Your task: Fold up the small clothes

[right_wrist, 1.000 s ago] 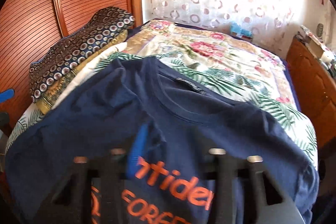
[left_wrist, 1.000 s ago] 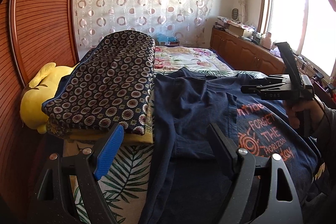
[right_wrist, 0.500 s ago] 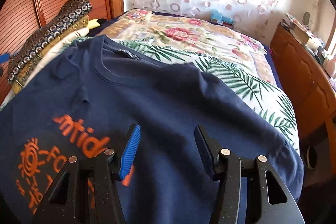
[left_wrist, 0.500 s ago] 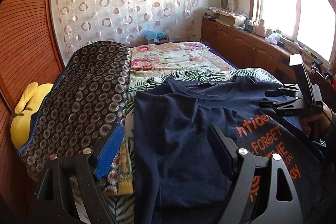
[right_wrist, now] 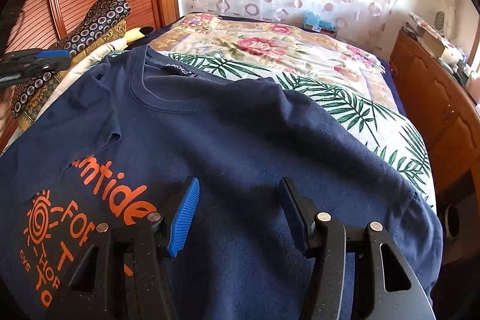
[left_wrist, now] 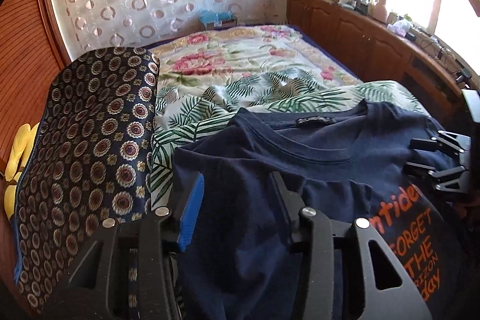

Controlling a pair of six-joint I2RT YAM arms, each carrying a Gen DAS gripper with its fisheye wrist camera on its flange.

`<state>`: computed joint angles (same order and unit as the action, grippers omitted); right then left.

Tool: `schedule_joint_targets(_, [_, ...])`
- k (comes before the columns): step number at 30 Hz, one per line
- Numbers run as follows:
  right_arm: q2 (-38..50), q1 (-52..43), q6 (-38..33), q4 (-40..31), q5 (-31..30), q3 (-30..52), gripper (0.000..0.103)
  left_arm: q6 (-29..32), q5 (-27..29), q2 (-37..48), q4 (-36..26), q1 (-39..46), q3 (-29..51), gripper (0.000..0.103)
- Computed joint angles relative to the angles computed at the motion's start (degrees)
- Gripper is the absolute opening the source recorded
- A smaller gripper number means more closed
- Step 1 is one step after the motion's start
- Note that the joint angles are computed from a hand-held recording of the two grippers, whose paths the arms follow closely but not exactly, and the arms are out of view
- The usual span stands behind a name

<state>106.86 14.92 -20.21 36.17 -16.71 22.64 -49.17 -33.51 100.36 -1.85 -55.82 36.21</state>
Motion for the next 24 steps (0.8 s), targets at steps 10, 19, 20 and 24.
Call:
schedule_joint_targets(10, [-0.4, -0.6, -0.7, -1.5, -0.8, 0.6, 0.063, 3.3, 6.8, 9.4, -0.8, 6.9, 6.8, 0.046])
schedule_joint_targets(19, [-0.4, -1.0, -1.4, -1.9, -1.5, 0.7, 0.065, 4.4, 10.4, 11.1, 4.0, 7.9, 5.7, 0.031])
schedule_joint_targets(20, [-0.4, -1.0, -1.4, -1.9, -1.5, 0.7, 0.065, 4.3, 10.2, 10.9, 3.5, 7.8, 5.8, 0.020])
schedule_joint_targets(24, [-0.5, -1.0, -1.4, -1.9, -1.5, 0.7, 0.065, 4.5, 9.3, 8.4, 1.7, 6.7, 4.8, 0.005])
